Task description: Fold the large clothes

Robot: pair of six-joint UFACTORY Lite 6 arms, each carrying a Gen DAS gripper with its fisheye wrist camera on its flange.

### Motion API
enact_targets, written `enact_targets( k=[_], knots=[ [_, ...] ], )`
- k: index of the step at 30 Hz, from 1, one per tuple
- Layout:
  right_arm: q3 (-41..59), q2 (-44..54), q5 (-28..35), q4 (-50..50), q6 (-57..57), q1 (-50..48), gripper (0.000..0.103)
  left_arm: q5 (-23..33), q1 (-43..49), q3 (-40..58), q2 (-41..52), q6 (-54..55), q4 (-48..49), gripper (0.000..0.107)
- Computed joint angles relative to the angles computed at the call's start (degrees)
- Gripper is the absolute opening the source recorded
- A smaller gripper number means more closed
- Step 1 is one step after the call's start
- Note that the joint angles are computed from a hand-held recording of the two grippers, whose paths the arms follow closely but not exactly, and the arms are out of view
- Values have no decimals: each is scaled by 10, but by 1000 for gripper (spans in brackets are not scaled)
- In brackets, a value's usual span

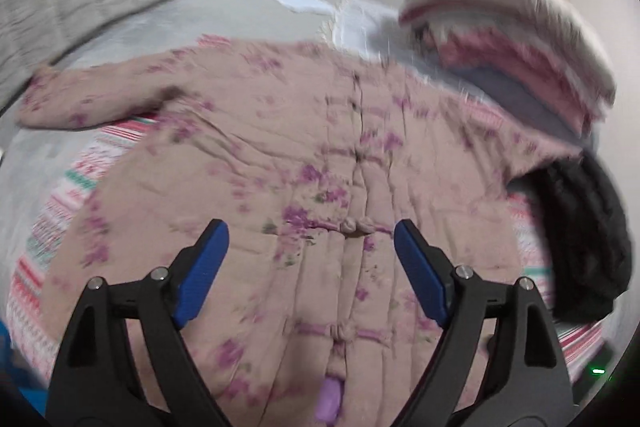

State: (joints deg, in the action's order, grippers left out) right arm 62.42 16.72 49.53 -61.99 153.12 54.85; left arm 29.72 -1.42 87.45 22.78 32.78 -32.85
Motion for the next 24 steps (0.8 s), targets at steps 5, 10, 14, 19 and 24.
enact_targets(
  k=[5,10,14,19,24],
  knots=[
    [12,26,-52,62,-99,-39,71,-27,-41,38,163,-109,145,85],
    [74,44,-4,106,-192,-45,71,-115,-72,-57,92,-69,163,85],
    [23,-57,12,37,-202,-71,71,-58,-48,-21,113,-40,108,85],
    [-101,-224,-62,-153,-92,-233,86,-3,-2,42,150,-8,48,85],
    [46,-125,-161,-100,-280,-446,86,10,6,104,189,-53,79,85]
  ],
)
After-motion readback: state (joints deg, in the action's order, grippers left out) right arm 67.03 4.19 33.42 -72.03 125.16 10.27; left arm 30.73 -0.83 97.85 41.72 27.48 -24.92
